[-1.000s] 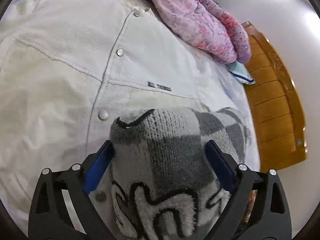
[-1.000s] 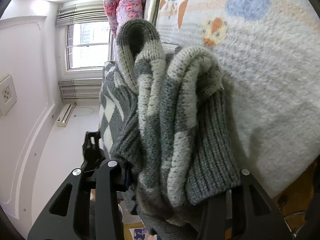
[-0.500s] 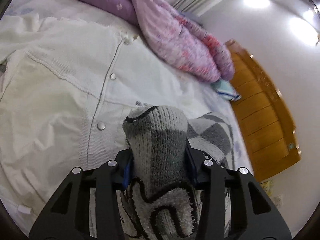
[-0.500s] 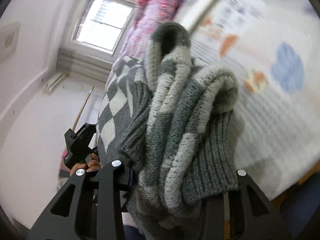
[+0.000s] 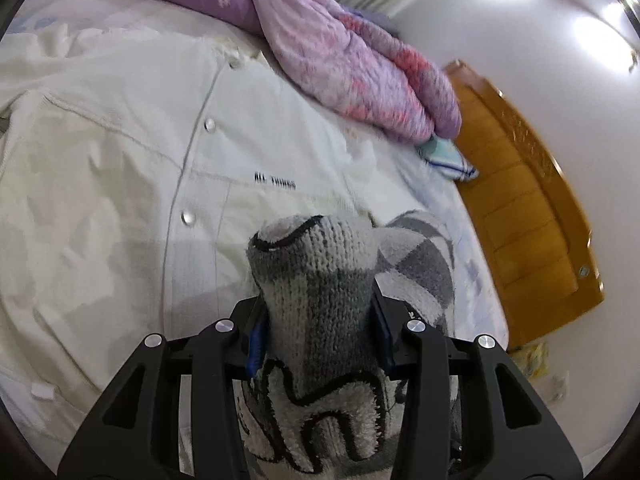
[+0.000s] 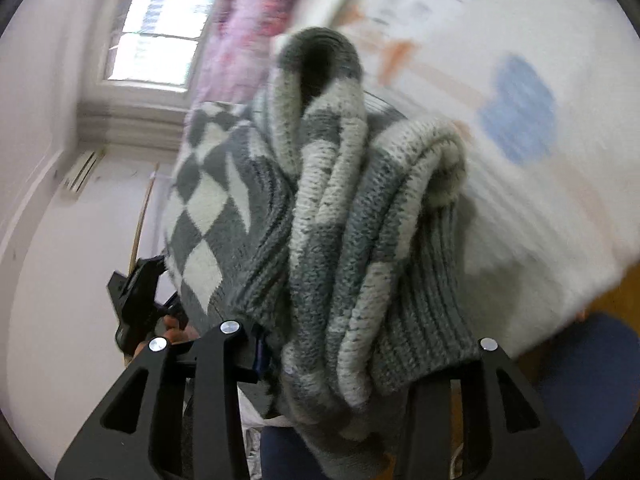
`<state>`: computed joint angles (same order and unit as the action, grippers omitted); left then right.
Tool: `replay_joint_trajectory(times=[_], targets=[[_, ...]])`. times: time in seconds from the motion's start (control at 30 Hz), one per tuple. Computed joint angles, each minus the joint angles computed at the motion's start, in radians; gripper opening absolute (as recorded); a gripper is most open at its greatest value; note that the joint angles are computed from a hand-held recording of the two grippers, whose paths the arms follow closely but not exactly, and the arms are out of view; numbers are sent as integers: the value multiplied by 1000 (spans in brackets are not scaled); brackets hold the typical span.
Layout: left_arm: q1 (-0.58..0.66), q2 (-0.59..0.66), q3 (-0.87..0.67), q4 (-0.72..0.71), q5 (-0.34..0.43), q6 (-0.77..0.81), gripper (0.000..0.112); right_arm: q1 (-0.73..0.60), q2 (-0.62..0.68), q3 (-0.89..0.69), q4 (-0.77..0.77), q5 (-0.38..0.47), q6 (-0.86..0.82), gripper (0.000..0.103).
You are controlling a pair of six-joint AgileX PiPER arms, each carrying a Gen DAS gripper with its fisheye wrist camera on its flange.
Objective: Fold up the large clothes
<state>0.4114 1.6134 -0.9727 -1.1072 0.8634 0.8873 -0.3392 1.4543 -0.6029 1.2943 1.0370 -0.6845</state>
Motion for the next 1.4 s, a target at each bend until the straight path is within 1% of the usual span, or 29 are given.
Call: replay_joint_trajectory(times=[0.07,0.13,0.2,0.23,0.3,0.37,0.43,0.5,0.53,0.57,0.7,0.73,0.8,0.83,0.93,1.0,1.03,1.1,1.13,1.17,1.2,1.23,1.27,1.3,1.33,1.37,1.4], targets=[[-3,-7,13,-8,3,26,41,-18,-23,19,-2,-4,-17,39],[-29,-19,7,20,-5,5,41,-26,-37,16,-31,-1,12,41],[-52,-33,12,30,-20,-8,41,-29,-72,23,-39,-17,-5,37],[-57,-37,14,30,-18,-12,41,-20,-105,16,-69,-33,8,36],[-66,-44,23,20,-6,-8,41,-33,-138,16,-100,-25,25,35],[-89,-46,27,16,-12,-10,41,-64,-180,7,-120,-22,-2,33],[-116,-36,31,-13,-9,-7,41,-125,-209,-11,-114,6,-34,33],[-151,-24,29,-46,-15,-6,41,-168,-229,-38,-119,16,-72,32],[-174,-12,24,-74,-15,-2,41,-225,-247,-27,-122,52,-116,32],[-200,0,15,-100,-19,-5,41,-259,-243,-52,-127,68,-135,32],[-352,56,-86,-134,-71,-74,41,-398,-222,-116,-106,120,-218,32],[-407,83,-138,-137,-88,-104,41,-442,-210,-129,-93,135,-247,32],[-477,131,-222,-134,-108,-146,41,-512,-175,-149,-68,154,-304,32],[-528,178,-294,-131,-119,-178,41,-542,-156,-156,-58,162,-328,32],[-630,309,-486,-89,-142,-269,41,-603,-118,-164,-21,124,-416,32],[-685,398,-613,-43,-151,-337,41,-634,-52,-180,2,109,-449,32],[-702,433,-659,-23,-148,-360,41,-642,-11,-176,16,83,-473,32],[-742,519,-777,70,-140,-449,41,-644,64,-184,5,36,-477,32],[-768,582,-857,160,-121,-529,41,-648,93,-189,-11,18,-469,32],[-786,619,-905,239,-106,-598,41,-637,128,-190,-39,-25,-449,32],[-802,642,-917,298,-113,-649,41,-628,148,-188,-66,-51,-442,33],[-808,650,-908,317,-131,-669,41,-620,155,-166,-63,-73,-468,33],[-806,644,-867,296,-172,-652,42,-628,157,-142,-45,-69,-518,35],[-793,643,-839,241,-183,-617,43,-629,152,-129,-39,-72,-538,36],[-783,649,-838,225,-176,-611,45,-623,150,-125,-48,-79,-533,36],[-780,655,-849,248,-167,-628,47,-621,155,-129,-56,-82,-526,38],[-787,661,-873,311,-159,-672,49,-606,170,-147,-65,-87,-506,40]])
